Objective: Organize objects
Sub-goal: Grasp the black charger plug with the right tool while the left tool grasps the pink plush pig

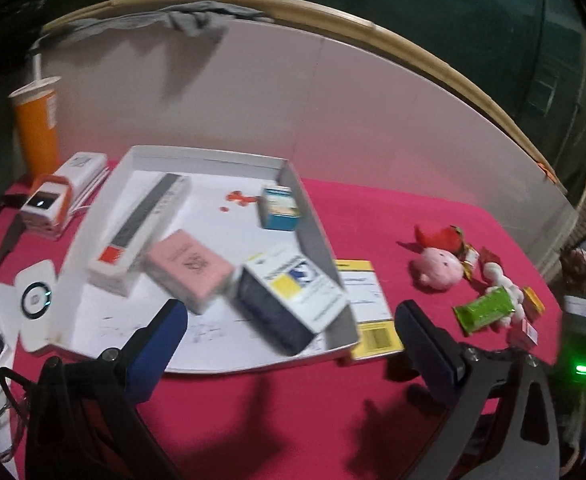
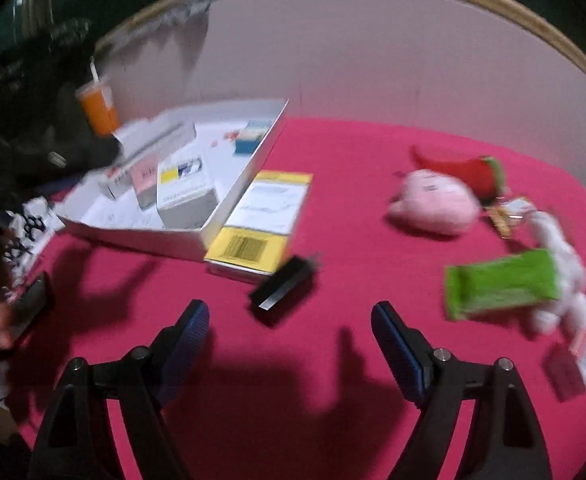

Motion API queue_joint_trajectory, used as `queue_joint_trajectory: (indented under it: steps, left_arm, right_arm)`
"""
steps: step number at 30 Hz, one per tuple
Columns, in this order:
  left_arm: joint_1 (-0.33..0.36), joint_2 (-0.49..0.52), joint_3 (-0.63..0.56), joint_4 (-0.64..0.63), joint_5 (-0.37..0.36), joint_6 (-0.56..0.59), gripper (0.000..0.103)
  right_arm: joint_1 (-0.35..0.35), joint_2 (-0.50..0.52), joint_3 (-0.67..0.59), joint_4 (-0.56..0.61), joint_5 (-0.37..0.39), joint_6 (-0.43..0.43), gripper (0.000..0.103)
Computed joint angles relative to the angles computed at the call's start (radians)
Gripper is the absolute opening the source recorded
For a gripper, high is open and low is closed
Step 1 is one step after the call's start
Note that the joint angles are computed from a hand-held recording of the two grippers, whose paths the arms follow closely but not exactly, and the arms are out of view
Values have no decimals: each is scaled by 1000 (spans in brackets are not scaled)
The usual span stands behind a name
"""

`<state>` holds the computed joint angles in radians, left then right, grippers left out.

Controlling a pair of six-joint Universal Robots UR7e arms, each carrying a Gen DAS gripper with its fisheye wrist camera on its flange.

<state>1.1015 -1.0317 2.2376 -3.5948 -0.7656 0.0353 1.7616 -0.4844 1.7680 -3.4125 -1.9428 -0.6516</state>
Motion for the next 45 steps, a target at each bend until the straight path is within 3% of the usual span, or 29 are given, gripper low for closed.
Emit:
queue_joint_trajectory:
  steps: [4,7,8,9,11,16,21,27,28,29,31,33,45]
  left_arm:
    - [19,0,-7,15,-9,4,103]
    - [22,28,-47,31,-17,59,103]
    - [20,39,-61,40,-16,73,103]
    - [19,54,-86,64,-23,94,103]
    - [18,86,-140,124,-54,135,103]
    - [0,214,-311,349,-136,174,103]
    - [-22,407,-514,448,-61,97,103]
    - [-12,566,-733,591,1,6,102]
    - [-10,578,-751,601,8,0,97]
    - [-7,587,-762,606,13,-6,74]
    - [-13,601,-761,557,51,28,66]
    - [-10,585,-742,562,24,31,61]
    - [-119,441,-409,94,34,213,59]
  right_arm:
    - [9,62,-92,89,-72,62,83]
    - [1,76,-111,71,-73,83,56]
    - [-4,69,-109,78,-62,95,39]
    - [-13,56,-102,83,-50,112,29]
    - [-33,28,-78,75,-18,130,22]
    - [-99,-76,57,-37,68,166,22]
    - [-185,-228,222,-189,129,211,22]
    - [-243,-333,298,-272,162,253,22]
    - [-246,-343,299,-271,166,258,22]
    - [-253,-353,305,-274,176,261,22]
    - [-259,-366,309,-277,186,262,22]
    - [-258,-365,304,-279,191,260,22]
    - [-190,-345,274,-327,145,225,22]
